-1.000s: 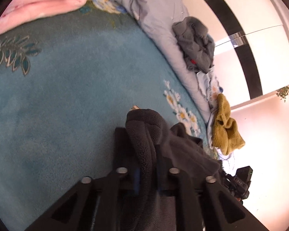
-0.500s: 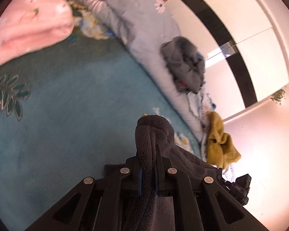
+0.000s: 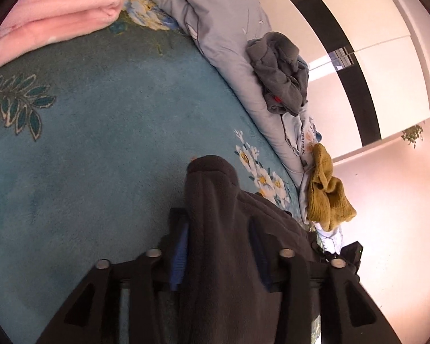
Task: Fold clothes
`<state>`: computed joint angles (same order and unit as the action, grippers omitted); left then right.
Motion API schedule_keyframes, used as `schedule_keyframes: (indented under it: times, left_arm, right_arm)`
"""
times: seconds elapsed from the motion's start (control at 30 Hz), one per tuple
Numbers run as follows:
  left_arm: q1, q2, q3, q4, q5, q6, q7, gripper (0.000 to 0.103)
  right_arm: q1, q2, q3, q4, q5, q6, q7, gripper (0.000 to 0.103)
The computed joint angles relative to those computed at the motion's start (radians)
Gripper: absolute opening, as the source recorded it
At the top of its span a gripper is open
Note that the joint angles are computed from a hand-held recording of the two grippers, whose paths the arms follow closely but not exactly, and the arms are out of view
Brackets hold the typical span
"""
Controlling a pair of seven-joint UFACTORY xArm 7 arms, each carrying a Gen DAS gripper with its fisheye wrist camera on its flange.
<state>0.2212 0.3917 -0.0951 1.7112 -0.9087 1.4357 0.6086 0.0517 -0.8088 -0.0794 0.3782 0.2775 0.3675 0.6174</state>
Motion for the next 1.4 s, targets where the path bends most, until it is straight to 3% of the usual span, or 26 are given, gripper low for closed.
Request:
schedule_keyframes:
  times: [0.03, 0.1, 0.13, 0.27, 0.4, 0.53, 0.77, 0.87, 1.0, 1.07, 1.1, 1.2, 1.27, 1.4]
  left_arm:
    - [0.012, -0.015, 0.002, -0.015, -0.005, 0.015, 0.022, 0.073]
    - [0.032, -0.042, 0.014, -0.043, 0.000, 0.051, 0.054, 0.085]
    - [0.037, -0.056, 0.023, -0.059, 0.007, 0.063, 0.068, 0.092]
    - [0.036, -0.107, 0.050, -0.127, 0.044, 0.087, 0.129, 0.103]
    - [0.001, -0.103, 0.055, -0.144, 0.106, 0.123, 0.135, 0.103]
    - [-0.026, -0.107, 0.046, -0.163, 0.123, 0.153, 0.149, 0.103]
    - [-0.095, -0.136, 0.036, -0.221, 0.118, 0.059, 0.131, 0.103]
    - [-0.106, -0.142, 0.038, -0.229, 0.122, 0.042, 0.126, 0.102]
    - [-0.101, -0.149, 0.045, -0.240, 0.109, 0.051, 0.119, 0.102]
    - [-0.106, -0.165, 0.046, -0.260, 0.109, 0.038, 0.111, 0.101]
    - [-0.113, -0.175, 0.046, -0.272, 0.114, 0.020, 0.106, 0.101]
    - [-0.136, -0.222, 0.053, -0.318, 0.152, -0.055, 0.090, 0.085]
    - [-0.143, -0.247, 0.060, -0.344, 0.162, -0.084, 0.078, 0.068]
    - [-0.122, -0.270, 0.082, -0.380, 0.096, -0.063, 0.071, 0.048]
  right_arm:
    - [-0.021, -0.030, 0.022, -0.006, -0.016, 0.022, 0.012, 0.028]
    - [-0.039, -0.120, 0.054, -0.040, -0.031, 0.045, 0.041, 0.063]
    - [-0.038, -0.176, 0.063, -0.065, -0.032, 0.052, 0.054, 0.074]
    - [0.061, -0.384, 0.004, -0.184, 0.025, 0.077, 0.058, 0.077]
    - [0.088, -0.479, 0.012, -0.253, 0.055, 0.165, 0.101, 0.084]
    - [0.132, -0.478, 0.010, -0.277, 0.071, 0.099, 0.105, 0.084]
    - [0.403, -0.118, -0.199, -0.148, 0.161, -0.156, -0.105, 0.086]
    - [0.406, -0.023, -0.184, -0.080, 0.177, -0.132, -0.127, 0.087]
    - [0.351, -0.014, -0.105, -0.067, 0.195, -0.096, -0.107, 0.087]
    - [0.332, -0.022, -0.074, -0.078, 0.205, -0.099, -0.085, 0.084]
    - [0.312, -0.024, -0.054, -0.080, 0.204, -0.093, -0.062, 0.078]
    - [0.271, -0.030, -0.011, -0.083, 0.196, -0.070, 0.003, 0.057]
    - [0.272, -0.038, -0.005, -0.085, 0.199, -0.074, 0.028, 0.053]
    - [0.295, -0.064, -0.002, -0.089, 0.208, -0.104, 0.069, 0.047]
